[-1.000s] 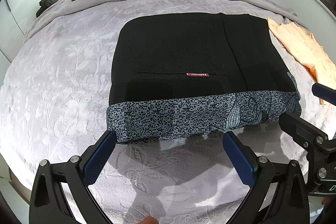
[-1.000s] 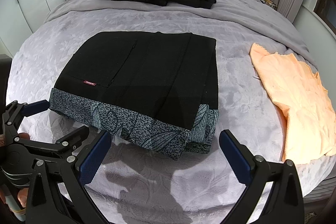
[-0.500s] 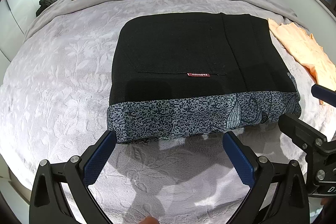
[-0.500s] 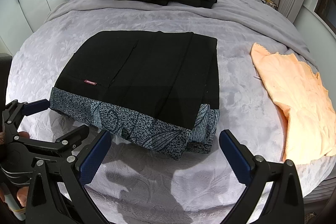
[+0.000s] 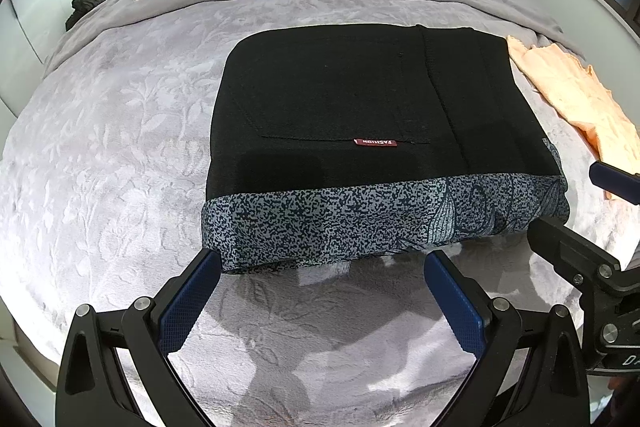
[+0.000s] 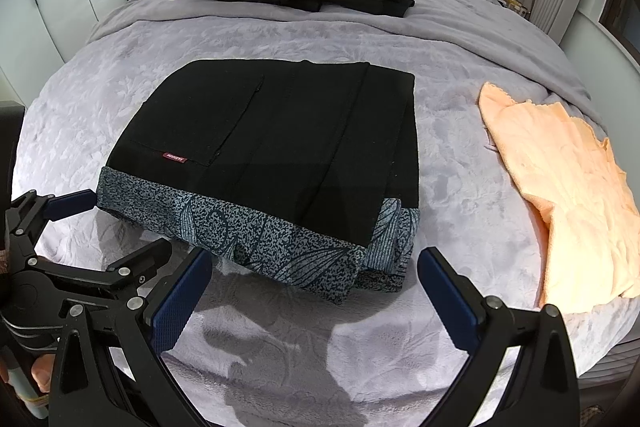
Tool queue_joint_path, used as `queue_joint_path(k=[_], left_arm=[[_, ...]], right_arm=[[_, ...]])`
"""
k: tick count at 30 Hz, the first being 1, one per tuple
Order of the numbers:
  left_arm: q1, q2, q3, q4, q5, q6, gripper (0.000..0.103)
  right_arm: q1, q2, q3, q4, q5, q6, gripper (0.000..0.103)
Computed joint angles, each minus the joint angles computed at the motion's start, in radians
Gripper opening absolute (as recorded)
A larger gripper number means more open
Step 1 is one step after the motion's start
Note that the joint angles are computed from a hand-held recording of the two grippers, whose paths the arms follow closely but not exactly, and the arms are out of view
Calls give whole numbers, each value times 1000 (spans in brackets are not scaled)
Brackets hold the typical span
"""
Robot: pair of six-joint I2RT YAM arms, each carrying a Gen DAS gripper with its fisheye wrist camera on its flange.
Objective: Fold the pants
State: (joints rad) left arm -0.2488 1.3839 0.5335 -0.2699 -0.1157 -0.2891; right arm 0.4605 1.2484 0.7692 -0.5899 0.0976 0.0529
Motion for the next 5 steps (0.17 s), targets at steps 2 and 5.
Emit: queue_joint_path(k=[2, 5], left_arm=[[5, -2, 3, -6, 17, -2, 102], [-3, -2, 15, -25, 31, -10, 102]], right_arm=[[-17, -2, -4, 3, -12, -18, 103], [-62, -22, -16, 2, -37, -60, 103]])
